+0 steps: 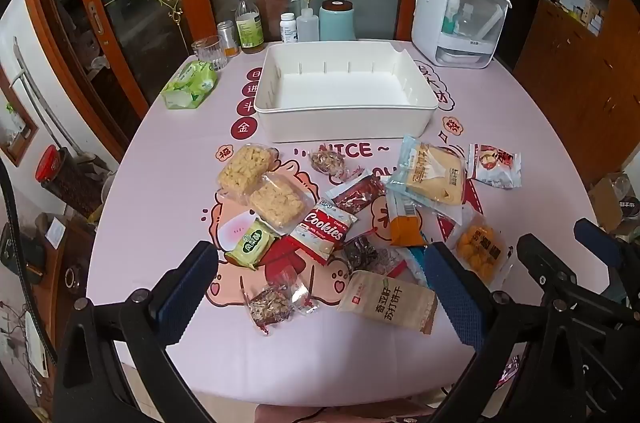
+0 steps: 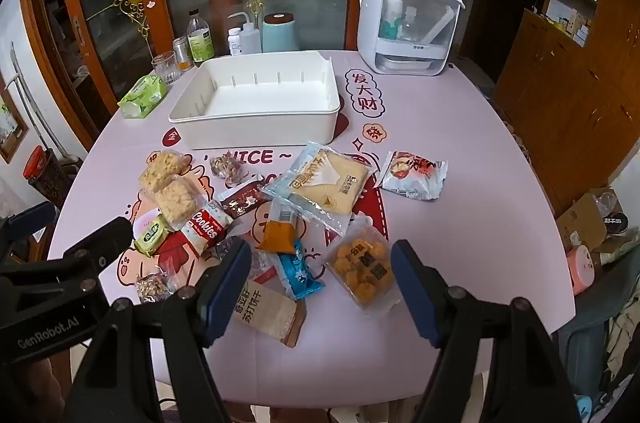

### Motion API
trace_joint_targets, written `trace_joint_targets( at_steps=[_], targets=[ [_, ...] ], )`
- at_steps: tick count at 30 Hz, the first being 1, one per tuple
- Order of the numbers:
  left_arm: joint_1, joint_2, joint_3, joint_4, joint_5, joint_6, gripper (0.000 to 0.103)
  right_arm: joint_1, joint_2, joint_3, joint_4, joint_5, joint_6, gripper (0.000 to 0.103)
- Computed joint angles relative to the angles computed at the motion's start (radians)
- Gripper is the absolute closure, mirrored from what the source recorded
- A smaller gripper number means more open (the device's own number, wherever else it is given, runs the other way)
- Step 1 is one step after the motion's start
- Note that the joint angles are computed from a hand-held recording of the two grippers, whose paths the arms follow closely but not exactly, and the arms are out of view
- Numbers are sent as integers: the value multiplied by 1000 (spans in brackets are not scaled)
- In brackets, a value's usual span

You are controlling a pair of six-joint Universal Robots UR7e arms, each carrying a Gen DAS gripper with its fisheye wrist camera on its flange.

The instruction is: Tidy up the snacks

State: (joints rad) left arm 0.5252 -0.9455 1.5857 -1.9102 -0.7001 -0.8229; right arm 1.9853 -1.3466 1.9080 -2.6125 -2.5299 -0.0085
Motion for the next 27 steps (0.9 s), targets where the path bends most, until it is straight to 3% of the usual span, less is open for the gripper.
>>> trace_joint_targets(
  at_steps=[27],
  targets=[
    [1, -1, -1, -3, -8, -1, 1, -1, 1, -1, 0, 4, 3, 30]
  ],
)
